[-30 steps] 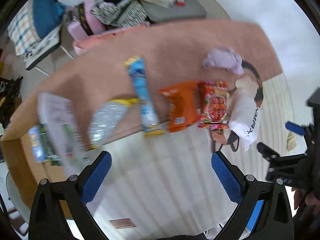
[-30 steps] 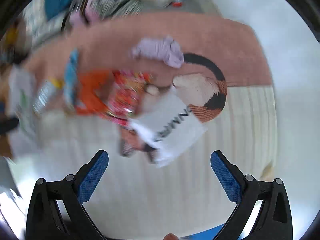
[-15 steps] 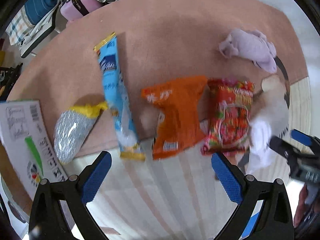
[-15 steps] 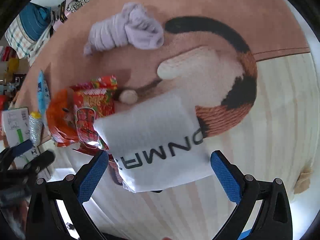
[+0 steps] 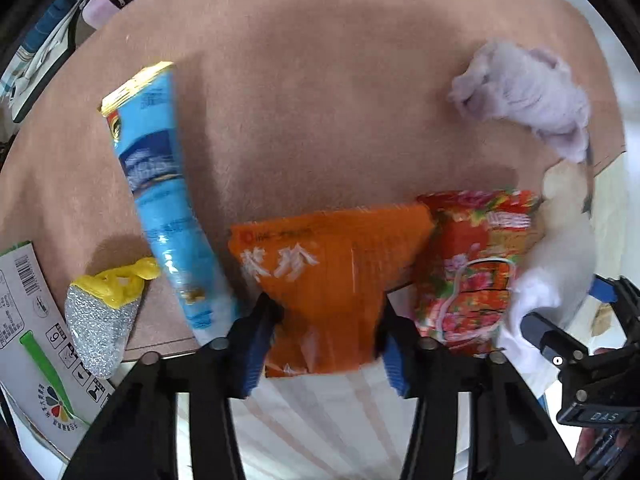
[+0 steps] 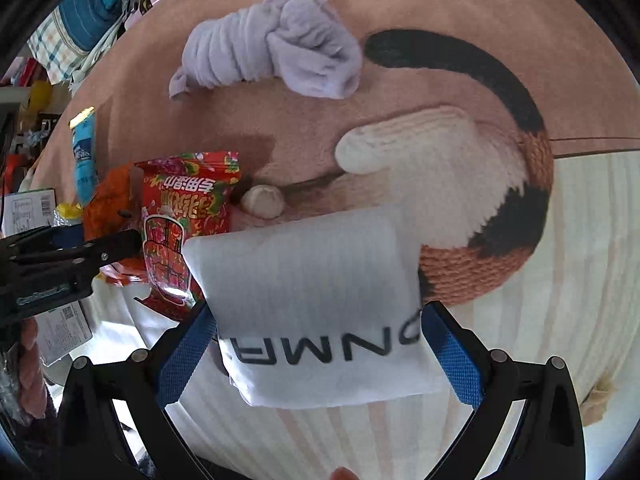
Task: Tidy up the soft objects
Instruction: 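Grasp the orange snack bag with the left tool while the right tool grasps the white NMR pouch, then lower both held bags into the cardboard box and open both tools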
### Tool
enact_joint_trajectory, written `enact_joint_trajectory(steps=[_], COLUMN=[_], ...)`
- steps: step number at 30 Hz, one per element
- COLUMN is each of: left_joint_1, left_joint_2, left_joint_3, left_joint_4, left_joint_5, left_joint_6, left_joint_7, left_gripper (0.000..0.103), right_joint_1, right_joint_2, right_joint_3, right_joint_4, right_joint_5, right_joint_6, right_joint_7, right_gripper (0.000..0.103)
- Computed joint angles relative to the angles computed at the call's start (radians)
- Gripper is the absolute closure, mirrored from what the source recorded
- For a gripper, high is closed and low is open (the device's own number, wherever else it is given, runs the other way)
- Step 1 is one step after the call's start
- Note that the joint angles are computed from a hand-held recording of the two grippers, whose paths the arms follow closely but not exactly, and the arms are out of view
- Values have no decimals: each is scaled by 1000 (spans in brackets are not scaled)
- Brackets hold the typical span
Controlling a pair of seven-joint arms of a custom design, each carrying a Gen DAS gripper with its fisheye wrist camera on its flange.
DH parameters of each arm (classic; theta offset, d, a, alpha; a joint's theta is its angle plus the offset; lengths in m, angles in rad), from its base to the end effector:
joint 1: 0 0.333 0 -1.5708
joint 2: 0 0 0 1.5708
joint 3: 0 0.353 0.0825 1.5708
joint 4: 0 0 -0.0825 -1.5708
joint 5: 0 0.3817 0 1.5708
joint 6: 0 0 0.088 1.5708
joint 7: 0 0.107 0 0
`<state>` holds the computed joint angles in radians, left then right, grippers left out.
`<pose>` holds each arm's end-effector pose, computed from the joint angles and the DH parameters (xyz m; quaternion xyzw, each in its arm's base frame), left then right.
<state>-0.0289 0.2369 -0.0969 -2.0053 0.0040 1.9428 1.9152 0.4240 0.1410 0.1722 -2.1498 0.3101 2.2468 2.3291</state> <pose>0.5615 -0.0687 0.3563 0.5160 -0.8436 -0.0854 0.1220 0.4568 0.3182 0.3728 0.5626 -0.8161 -0.1319 0.0076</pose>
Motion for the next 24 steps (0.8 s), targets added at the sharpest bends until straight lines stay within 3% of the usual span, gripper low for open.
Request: enact_joint_trajectory(steps=[5,9,15,20,24], left_joint_1=[1,9,49,113,189], left_joint_2=[-40,-103,-240,-356,-338], left_joint_3=[0,1,14,62,119], left_joint_4=[-56,-114,-176,-172,-14], left_joint_5=[-1,9,-50,-146,-199], left_joint_6=[48,95,107,37,-65], left_joint_7=[-8,13,92,221,322], left_gripper=[71,73,73,73,73], right_joint_1=[4,31,56,89,154], right_joint_2=[-8,-41,-141,-182,-70], right_joint_3=[-2,5,11,29,73], right_joint_4=[-14,-30,-75,8,249], right_joint_5=[-11,-52,-82,-167,-281], right_joint_6=[-9,2,10,-28,-80], right_joint_7=[52,170,309,416,509], right_gripper=[2,23,31,31,31])
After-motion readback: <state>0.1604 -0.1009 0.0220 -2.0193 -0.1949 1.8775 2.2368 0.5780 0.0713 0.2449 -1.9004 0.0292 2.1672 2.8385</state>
